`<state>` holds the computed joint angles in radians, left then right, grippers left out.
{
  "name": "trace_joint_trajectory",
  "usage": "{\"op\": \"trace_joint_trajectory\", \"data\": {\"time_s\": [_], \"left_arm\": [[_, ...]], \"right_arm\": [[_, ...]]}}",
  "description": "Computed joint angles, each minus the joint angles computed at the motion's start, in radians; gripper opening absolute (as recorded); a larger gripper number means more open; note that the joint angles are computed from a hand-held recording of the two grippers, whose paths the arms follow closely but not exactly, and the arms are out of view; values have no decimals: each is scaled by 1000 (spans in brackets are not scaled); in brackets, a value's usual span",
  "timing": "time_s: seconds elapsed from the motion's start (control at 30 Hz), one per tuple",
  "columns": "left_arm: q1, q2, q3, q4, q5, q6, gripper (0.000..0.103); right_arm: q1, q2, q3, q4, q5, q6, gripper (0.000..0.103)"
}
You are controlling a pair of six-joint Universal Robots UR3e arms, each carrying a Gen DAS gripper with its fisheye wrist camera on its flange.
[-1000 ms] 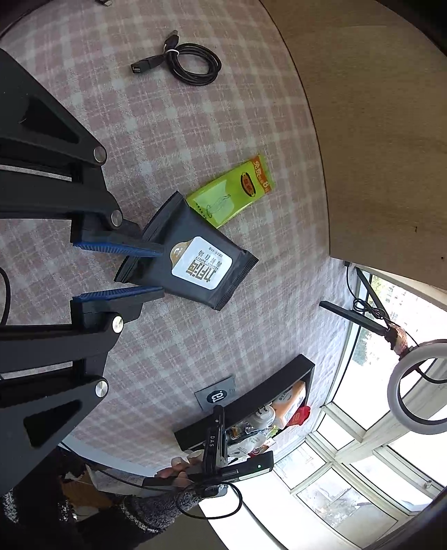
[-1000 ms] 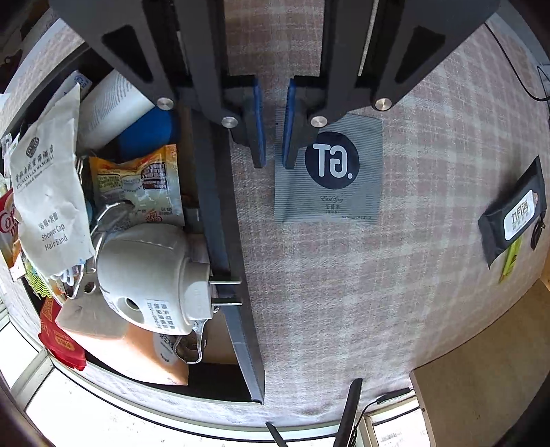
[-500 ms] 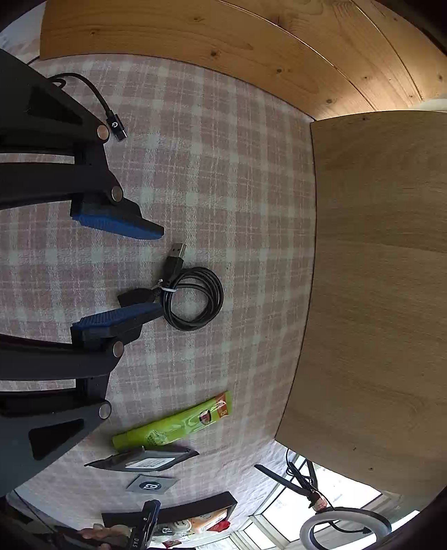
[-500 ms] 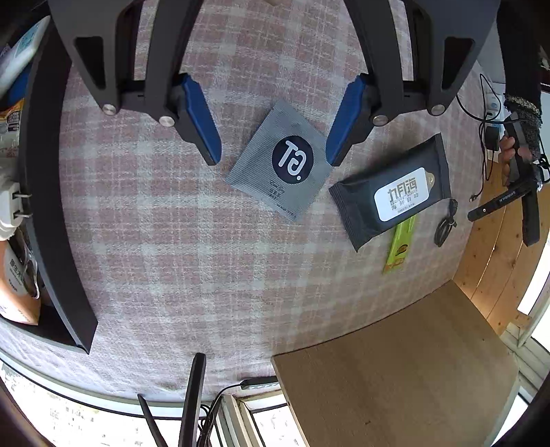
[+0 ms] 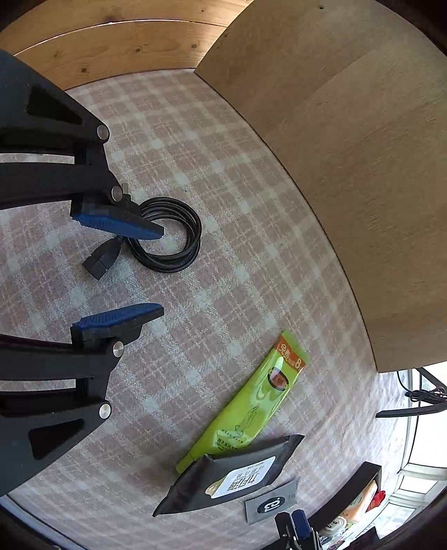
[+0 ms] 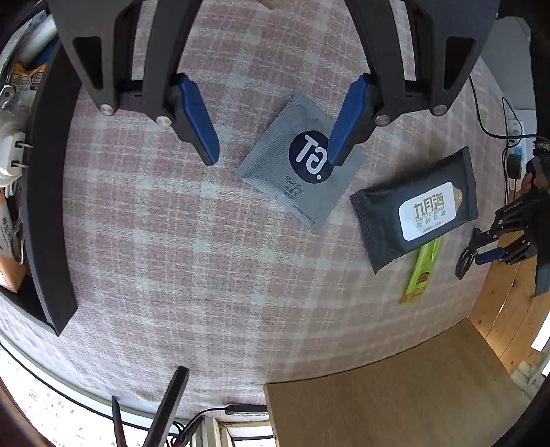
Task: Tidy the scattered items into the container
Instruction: 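Grasp the grey printed sachet with the right tool while the left tool grasps the black cable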
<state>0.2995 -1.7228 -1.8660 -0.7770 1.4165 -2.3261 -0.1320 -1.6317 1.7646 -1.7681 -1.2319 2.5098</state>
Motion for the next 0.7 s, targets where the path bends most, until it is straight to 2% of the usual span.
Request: {"op": "trace_joint_trajectory", "data": {"time_s": [0.03,0.13,0.23,0.33,0.47,0.6,0.63,0.7], "left_arm": [[8,-8,21,-34,-14,13,37],[16,-39,81,-102,-14,47,37],[8,-72,131,-143,7,77,36],[-7,-90,160,-170,25,110,37],[-31,-124,170,-149,81,123,38],[-2,-148,221,-214,56,116,39],[5,-146,222,-223,52,117,38],[16,-136,214,-234,42,123,34]], "right_arm": [[11,-14,-3,11,9,-70,65],[90,-38,-21,16,-51,-333,78],[188,17,-31,-59,-168,-449,78],[242,69,-57,-90,-226,-478,79],[278,155,-126,-87,-249,-476,79],[318,235,-216,-3,-229,-460,79],[339,233,-201,-30,-236,-458,84],[347,217,-176,-56,-225,-466,86]]}}
